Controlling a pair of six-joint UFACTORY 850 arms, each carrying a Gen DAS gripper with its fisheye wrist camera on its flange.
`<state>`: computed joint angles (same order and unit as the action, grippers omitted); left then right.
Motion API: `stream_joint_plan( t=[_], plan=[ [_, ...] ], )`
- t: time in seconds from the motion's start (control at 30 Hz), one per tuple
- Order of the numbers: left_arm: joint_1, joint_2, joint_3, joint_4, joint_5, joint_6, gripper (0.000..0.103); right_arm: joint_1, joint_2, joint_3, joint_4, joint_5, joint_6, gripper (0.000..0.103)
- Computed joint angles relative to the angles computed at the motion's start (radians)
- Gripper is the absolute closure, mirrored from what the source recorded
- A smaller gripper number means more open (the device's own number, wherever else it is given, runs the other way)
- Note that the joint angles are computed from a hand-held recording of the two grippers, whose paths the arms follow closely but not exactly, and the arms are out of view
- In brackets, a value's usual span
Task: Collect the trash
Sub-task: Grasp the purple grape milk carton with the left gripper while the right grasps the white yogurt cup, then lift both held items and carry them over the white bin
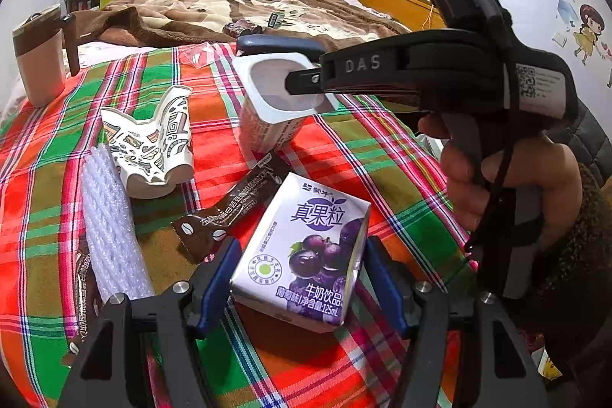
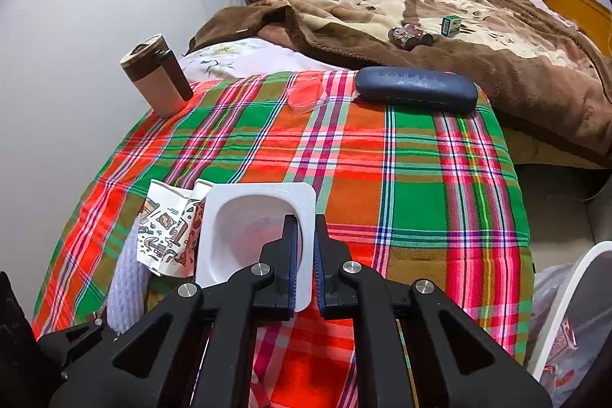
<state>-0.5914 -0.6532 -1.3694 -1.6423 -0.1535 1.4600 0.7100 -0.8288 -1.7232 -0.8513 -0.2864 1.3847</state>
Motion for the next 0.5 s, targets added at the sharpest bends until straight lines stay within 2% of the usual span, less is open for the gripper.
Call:
stream_joint_plan(
  t=[0.17,0.3,0.37,0.5],
  plan=[
    [-0.005,0.012,0.012,-0.054,0.015,0.047,0.037,-0.002,0.021,0.031,-0.063,0.007,0.068,0.096],
    [-0.014,0.033,0.035,-0.193,0.037,0.184,0.037,-0.002,0.048,0.071,-0.143,0.017,0.163,0.096],
    [-0.021,0.046,0.049,-0.318,0.044,0.309,0.037,-0.003,0.070,0.104,-0.212,0.023,0.244,0.096],
    [-0.032,0.059,0.060,-0.365,0.067,0.362,0.038,0.000,0.110,0.162,-0.324,0.020,0.377,0.096]
  ],
)
